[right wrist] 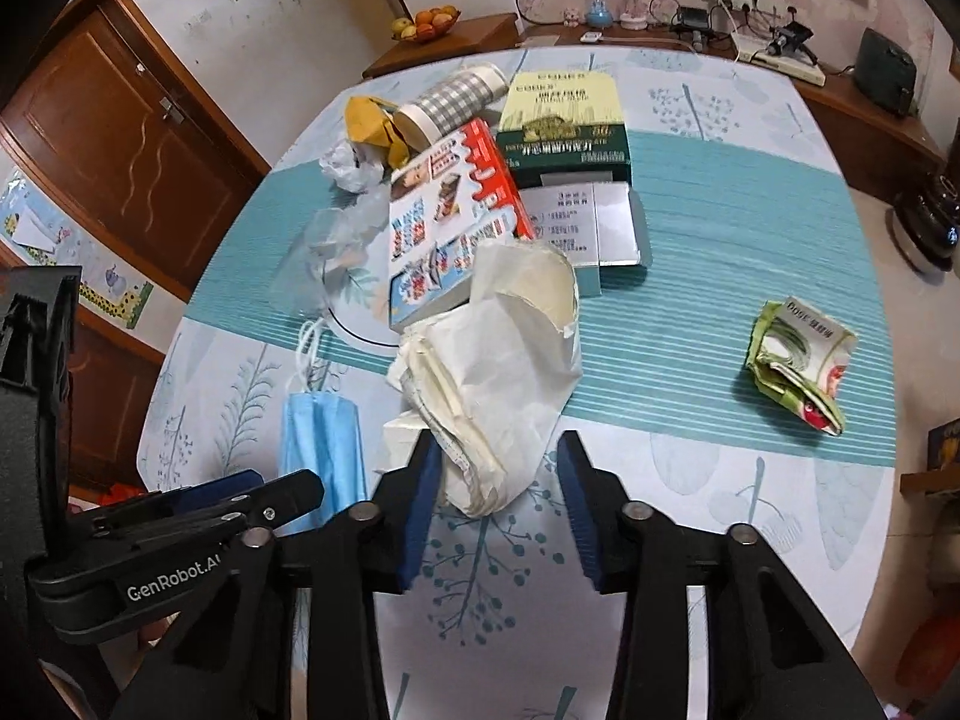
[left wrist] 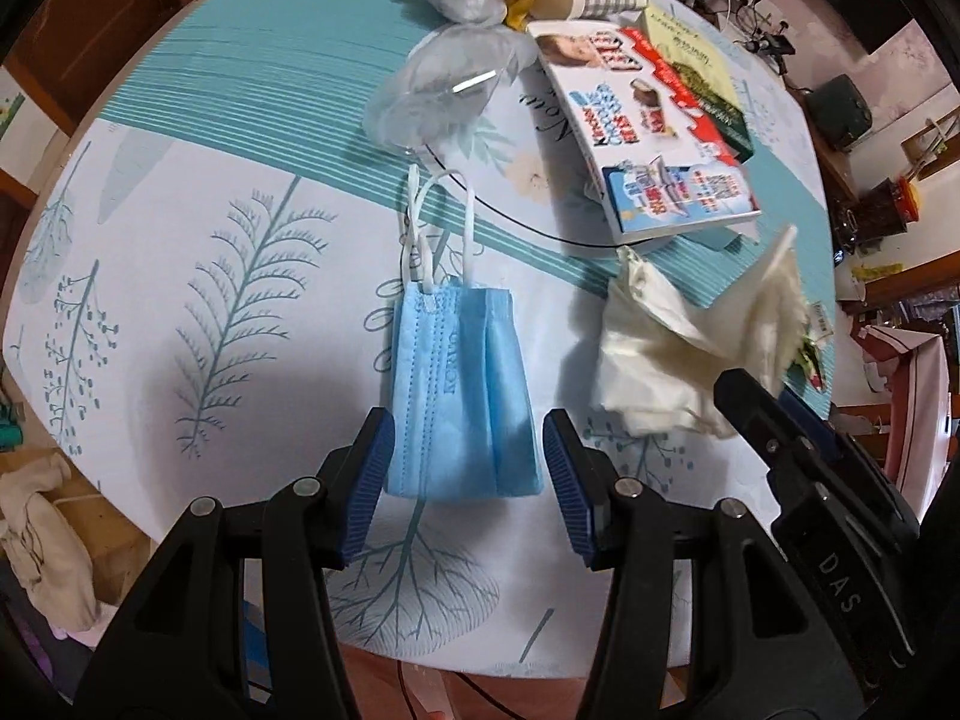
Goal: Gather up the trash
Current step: 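Grasp the blue face mask with the left tool while the right tool grasps the white tissues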
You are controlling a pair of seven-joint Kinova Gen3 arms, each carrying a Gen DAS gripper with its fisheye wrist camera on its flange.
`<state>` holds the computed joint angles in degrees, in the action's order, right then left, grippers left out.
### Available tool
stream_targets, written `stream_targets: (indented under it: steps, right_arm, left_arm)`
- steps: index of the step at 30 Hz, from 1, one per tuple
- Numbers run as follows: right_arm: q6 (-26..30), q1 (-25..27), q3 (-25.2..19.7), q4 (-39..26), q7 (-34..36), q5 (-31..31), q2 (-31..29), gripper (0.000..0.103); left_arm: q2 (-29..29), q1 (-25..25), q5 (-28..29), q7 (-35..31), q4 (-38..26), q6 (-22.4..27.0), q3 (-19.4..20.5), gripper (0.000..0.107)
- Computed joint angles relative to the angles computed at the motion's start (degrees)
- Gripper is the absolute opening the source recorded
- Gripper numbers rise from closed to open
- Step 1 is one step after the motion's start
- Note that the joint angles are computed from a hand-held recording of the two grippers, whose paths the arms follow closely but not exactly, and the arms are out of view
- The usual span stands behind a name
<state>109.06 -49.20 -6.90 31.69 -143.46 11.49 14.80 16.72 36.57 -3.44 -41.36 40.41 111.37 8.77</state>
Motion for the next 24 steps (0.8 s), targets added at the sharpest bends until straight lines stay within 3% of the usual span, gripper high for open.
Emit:
stream_targets:
  steps: [6, 13, 17, 24]
  right_arm:
    - [-4.77, 3.43, -1.22, 7.22, -1.07, -3.00, -2.90, 0.015]
    - [-5.08, 4.21, -2.65, 8.81, -0.75, -2.31, -4.24, 0.005]
    - [-4.68, 4.50, -3.25, 9.30, -1.07, -2.45, -4.97, 0.005]
    - [-4.44, 4.14, -4.07, 9.83, -2.49, -2.08, -5.89, 0.004]
  left_arm:
    - [1.73, 0.66, -0.22, 0.69, 0.24, -0.40, -0.11, 0.048]
    - [3.26, 1.70, -0.80, 1.31, 0.24, -0.83, -0.62, 0.048]
    - [4.67, 3.56, -3.06, 0.72, -1.37, 0.38, -0.90, 0.047]
    - [4.87, 5.33, -4.71, 0.62, -1.93, 0.51, -1.62, 0.011]
